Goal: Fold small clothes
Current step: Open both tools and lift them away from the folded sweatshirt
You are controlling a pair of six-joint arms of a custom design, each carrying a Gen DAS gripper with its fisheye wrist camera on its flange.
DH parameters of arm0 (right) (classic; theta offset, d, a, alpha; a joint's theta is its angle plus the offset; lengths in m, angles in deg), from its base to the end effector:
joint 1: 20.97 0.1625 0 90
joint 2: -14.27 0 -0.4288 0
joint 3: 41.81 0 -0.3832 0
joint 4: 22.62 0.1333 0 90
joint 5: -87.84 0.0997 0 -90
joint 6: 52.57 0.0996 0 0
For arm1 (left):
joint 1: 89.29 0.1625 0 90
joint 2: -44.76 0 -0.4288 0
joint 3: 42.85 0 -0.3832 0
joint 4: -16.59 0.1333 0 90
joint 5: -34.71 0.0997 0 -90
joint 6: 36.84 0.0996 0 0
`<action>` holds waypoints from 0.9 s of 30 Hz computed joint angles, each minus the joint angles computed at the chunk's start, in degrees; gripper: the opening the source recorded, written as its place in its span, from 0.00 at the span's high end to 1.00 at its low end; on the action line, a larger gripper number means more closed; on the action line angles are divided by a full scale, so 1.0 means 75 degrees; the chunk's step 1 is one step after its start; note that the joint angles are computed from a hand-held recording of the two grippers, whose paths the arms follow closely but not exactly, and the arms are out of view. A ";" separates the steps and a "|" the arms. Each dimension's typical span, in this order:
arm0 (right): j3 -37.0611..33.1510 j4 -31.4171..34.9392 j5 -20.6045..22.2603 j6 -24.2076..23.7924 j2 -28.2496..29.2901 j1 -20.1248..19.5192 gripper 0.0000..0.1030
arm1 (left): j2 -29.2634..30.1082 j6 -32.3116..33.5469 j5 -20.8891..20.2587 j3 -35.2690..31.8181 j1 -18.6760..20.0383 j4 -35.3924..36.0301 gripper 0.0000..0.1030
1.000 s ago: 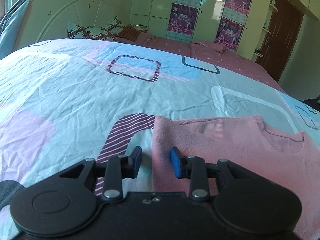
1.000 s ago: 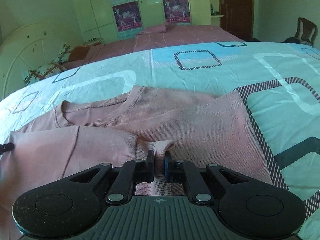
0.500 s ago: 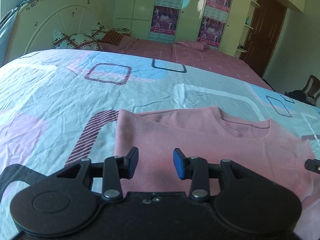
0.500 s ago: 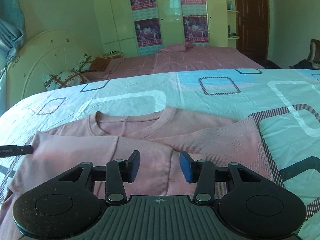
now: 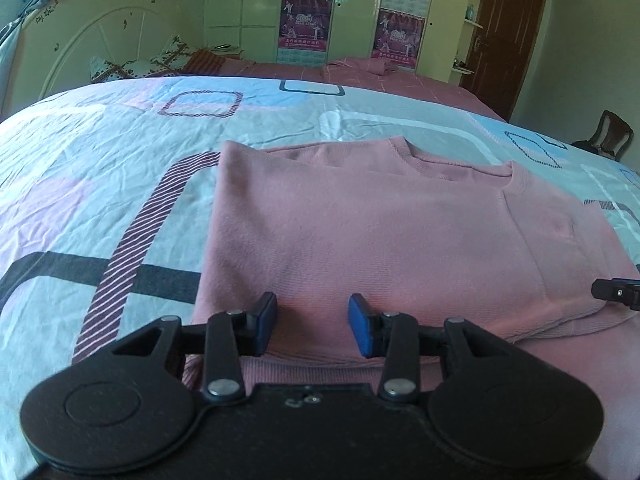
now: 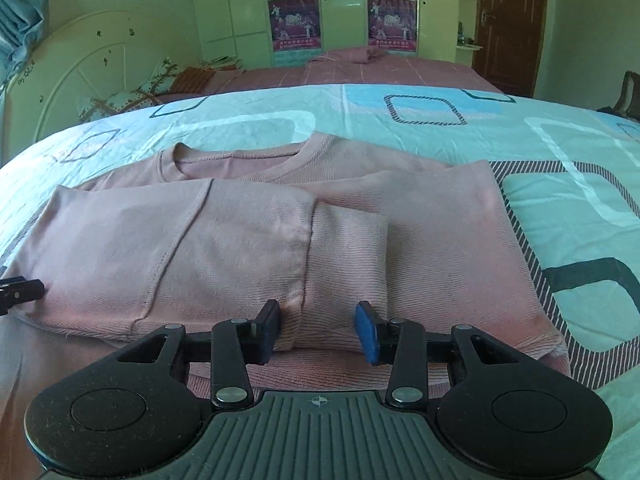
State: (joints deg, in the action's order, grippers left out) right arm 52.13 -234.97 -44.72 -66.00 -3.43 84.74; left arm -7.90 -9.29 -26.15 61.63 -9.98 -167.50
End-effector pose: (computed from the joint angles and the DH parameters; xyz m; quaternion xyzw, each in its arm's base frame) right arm 0.2318 -0.5806 -0.0583 0.0781 -0.8656 0.3715 0.3266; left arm 0.0619 -0.6520 0.2049 0.2100 0.8826 -0.3108 0.2833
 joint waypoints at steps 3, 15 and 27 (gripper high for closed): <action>0.0153 -0.0040 -0.0022 0.0177 -0.0096 0.0150 0.61 | -0.0276 -0.0135 0.0134 0.0309 -0.0095 -0.0062 0.64; 0.0935 0.0385 0.0980 0.0454 -0.0149 0.0724 0.61 | -0.0985 -0.0554 -0.0331 0.1764 -0.0663 0.0165 0.62; 0.2514 -0.0719 0.0314 0.0394 -0.0388 0.0696 0.61 | -0.1545 -0.0142 0.0042 0.3146 -0.0649 -0.0550 0.61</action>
